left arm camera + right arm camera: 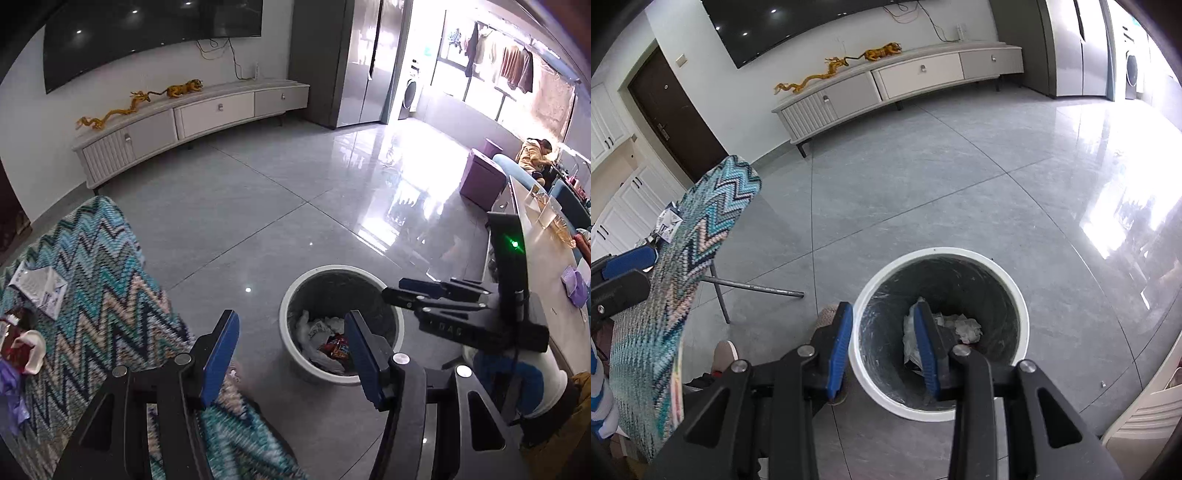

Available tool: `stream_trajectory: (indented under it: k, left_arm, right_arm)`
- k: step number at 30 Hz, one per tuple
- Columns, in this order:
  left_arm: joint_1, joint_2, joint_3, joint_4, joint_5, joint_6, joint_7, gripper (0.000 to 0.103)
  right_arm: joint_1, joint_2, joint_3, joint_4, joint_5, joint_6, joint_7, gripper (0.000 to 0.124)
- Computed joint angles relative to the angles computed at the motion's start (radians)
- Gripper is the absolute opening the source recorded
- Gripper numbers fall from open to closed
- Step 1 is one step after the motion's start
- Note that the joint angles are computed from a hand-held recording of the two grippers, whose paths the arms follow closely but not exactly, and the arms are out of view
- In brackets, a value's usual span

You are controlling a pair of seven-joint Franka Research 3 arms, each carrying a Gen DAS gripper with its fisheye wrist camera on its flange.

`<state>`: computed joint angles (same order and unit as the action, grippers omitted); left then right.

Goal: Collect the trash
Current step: 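Return both open tools from the bin to the blanket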

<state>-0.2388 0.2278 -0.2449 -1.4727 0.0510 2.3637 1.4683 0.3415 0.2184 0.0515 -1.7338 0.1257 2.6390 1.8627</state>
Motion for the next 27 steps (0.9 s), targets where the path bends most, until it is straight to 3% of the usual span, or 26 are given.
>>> stream_trajectory:
  k: [10,16,27]
  left_arm:
    - [0.096,-0.350,0.088,-0.383,-0.064,0.139,-0.049,0.057]
    - [0.120,-0.517,0.156,-0.560,-0.111,0.225,-0.062,0.061]
    - [0.184,-0.670,0.257,-0.735,-0.126,0.291,-0.105,0.069]
  right_arm:
    - [0.078,-0.027,0.027,0.122,-0.103,-0.034,0.033,0.033]
    - [0.140,-0.007,0.036,0.245,-0.192,-0.081,0.062,0.033]
    - [0.223,0.173,0.049,0.564,-0.191,-0.175,-0.020,0.033]
